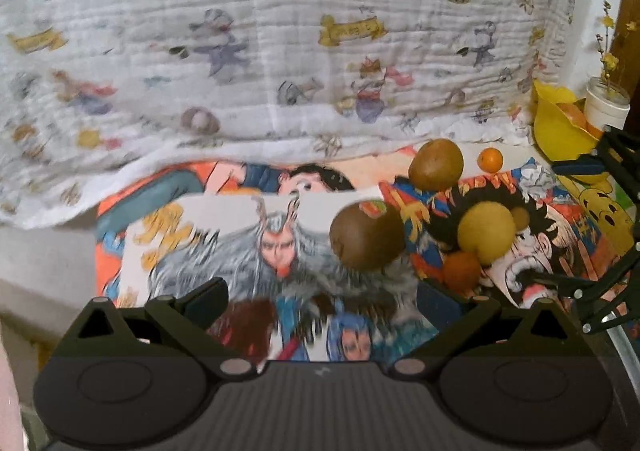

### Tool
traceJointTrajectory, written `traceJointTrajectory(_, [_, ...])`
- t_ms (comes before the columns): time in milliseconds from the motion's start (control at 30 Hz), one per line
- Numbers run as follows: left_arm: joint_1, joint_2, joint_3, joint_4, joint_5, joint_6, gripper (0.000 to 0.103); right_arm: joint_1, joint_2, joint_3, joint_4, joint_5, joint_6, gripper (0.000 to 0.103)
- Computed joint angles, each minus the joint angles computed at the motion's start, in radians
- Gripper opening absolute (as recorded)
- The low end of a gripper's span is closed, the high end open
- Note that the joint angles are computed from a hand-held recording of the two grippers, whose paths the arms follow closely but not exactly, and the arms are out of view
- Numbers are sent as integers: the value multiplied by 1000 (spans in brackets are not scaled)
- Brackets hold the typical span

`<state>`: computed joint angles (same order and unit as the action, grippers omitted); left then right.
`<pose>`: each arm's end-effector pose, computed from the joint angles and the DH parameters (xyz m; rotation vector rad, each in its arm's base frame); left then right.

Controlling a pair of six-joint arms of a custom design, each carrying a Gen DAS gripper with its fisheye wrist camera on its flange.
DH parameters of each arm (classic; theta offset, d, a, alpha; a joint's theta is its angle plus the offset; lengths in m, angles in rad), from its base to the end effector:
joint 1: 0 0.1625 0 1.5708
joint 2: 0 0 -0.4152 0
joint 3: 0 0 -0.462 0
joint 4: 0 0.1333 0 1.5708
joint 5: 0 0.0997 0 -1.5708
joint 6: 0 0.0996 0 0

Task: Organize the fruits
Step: 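Move the left tool toward a kiwi while the right tool approaches the yellow pear, then grasp the stickered kiwi with the left tool while the right tool grasps the yellow pear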

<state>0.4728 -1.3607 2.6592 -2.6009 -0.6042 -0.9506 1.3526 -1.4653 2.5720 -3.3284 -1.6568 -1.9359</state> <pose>-0.1619 -0.3246 0.0426 0.3295 2.2653 -0.8636 0.0374 -0.4077 0.1437 1.8780 -1.6688 0.3066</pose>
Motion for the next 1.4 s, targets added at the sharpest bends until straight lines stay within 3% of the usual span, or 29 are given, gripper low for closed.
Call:
traceJointTrajectory(200, [125, 157, -24, -451, -43, 451, 102, 50, 46, -77, 144, -67, -53, 88])
traceJointTrajectory(400, [195, 265, -72, -630, -94, 680, 97, 72, 111, -106, 140, -124, -105, 76])
traceJointTrajectory(800, [243, 313, -108, -712, -156, 846, 76, 80, 127, -128, 176, -129, -104, 59])
traceJointTrajectory(1033, [260, 311, -128, -685, -177, 880, 65, 91, 137, -142, 196, -143, -84, 59])
traceJointTrajectory(1233, [252, 330, -123, -718, -156, 828, 63, 65, 126, -116, 154, -97, -41, 58])
traceJointTrajectory(1400, [237, 341, -106, -753, -134, 720, 62, 20, 114, -76, 84, -23, 2, 58])
